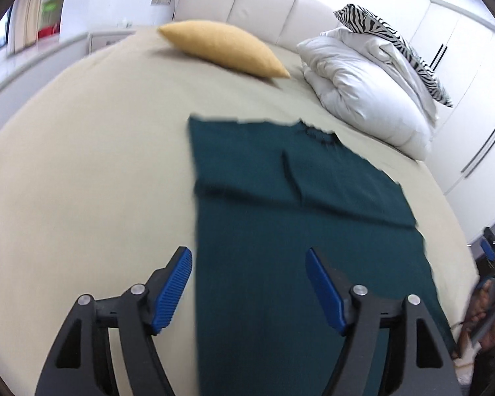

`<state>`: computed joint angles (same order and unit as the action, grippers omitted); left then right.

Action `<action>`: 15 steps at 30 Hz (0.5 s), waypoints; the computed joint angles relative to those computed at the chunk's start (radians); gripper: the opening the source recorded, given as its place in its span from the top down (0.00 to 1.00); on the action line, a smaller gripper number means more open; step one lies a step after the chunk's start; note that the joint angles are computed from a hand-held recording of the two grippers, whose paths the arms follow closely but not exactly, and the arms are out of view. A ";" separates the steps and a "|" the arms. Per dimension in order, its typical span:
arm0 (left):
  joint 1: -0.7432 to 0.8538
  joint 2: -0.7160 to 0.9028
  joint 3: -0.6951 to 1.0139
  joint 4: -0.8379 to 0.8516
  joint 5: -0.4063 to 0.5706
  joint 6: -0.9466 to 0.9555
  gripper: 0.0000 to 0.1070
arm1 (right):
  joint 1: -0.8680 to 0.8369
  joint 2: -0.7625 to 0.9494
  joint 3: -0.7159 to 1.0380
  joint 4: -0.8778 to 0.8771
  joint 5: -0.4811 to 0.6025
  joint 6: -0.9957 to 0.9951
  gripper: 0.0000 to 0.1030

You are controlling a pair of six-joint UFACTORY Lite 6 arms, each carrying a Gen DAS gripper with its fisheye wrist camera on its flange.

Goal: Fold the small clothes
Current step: 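Grasp the sweater hem with both grippers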

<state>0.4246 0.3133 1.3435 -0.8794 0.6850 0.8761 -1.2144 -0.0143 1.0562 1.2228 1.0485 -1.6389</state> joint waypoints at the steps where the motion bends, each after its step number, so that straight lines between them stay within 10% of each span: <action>1: 0.031 -0.037 -0.050 0.000 0.019 0.014 0.31 | -0.052 -0.034 -0.025 -0.015 0.059 -0.035 0.05; 8: 0.268 -0.261 -0.427 0.021 0.199 0.123 0.31 | -0.278 -0.021 -0.031 -0.315 0.264 -0.032 0.06; 15: 0.362 -0.348 -0.543 0.062 0.320 0.182 0.34 | -0.354 0.175 0.020 -0.551 0.296 0.052 0.28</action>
<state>0.7867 -0.0351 0.8001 -0.8176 1.0046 1.0584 -1.5680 0.1606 1.0766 0.6716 1.3446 -1.5867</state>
